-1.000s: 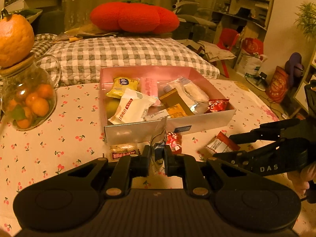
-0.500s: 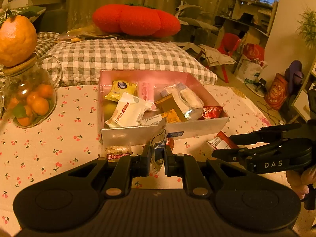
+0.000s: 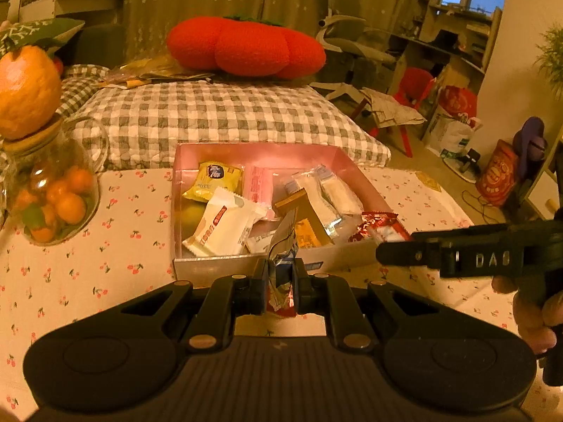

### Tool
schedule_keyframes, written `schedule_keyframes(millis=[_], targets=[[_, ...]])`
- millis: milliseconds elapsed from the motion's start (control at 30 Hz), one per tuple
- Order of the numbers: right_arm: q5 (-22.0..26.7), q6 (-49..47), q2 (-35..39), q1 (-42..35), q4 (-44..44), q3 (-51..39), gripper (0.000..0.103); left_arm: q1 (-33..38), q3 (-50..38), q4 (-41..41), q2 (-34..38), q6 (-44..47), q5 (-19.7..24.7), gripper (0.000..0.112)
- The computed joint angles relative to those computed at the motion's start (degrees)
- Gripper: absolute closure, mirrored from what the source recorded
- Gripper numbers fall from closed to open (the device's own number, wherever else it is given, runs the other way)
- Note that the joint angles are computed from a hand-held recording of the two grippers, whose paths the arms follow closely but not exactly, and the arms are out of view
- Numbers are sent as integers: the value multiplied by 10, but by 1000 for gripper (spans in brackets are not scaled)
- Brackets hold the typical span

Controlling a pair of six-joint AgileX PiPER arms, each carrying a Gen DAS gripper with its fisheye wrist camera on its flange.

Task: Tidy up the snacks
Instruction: 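Carry the silver wrapper and white-and-orange packet into the box and open both tools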

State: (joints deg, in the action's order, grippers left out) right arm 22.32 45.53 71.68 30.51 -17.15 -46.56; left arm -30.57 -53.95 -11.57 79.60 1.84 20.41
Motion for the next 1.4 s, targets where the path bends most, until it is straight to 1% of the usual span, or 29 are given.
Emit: schedule_keyframes(millis=[100,233,533,733,933,1067,1133,1200,1300,1333,1400], targets=[[-9,-40,10,-30,46,-12,42,1,-19,3,20,1,2,100],[-19,-68,30,-63,74,-28,42,4,-57,-5,61,6,4,100],[-47,-160,114,-127,161,-77,42,5,-153,22,159,-37,14,100],[-66,-224,167,-147,223,-102,42,16,-204,30,209,-73,27,100],[-75,-216,196,-146,213,-120,41,16,-243,54,239,-93,36,100],[-76,-228,205,-149,232,-130,40,16,-265,80,254,-122,40,100],[-73,-208,210,-147,213,-137,39,17,-274,92,260,-135,44,100],[-71,-185,211,-144,192,-140,39,19,-280,98,264,-140,47,99],[-67,-196,211,-145,204,-142,36,23,-288,91,269,-135,51,98],[-65,-197,211,-145,206,-143,35,23,-287,98,268,-143,50,96],[-62,-197,210,-147,210,-144,30,22,-282,107,266,-150,44,87]])
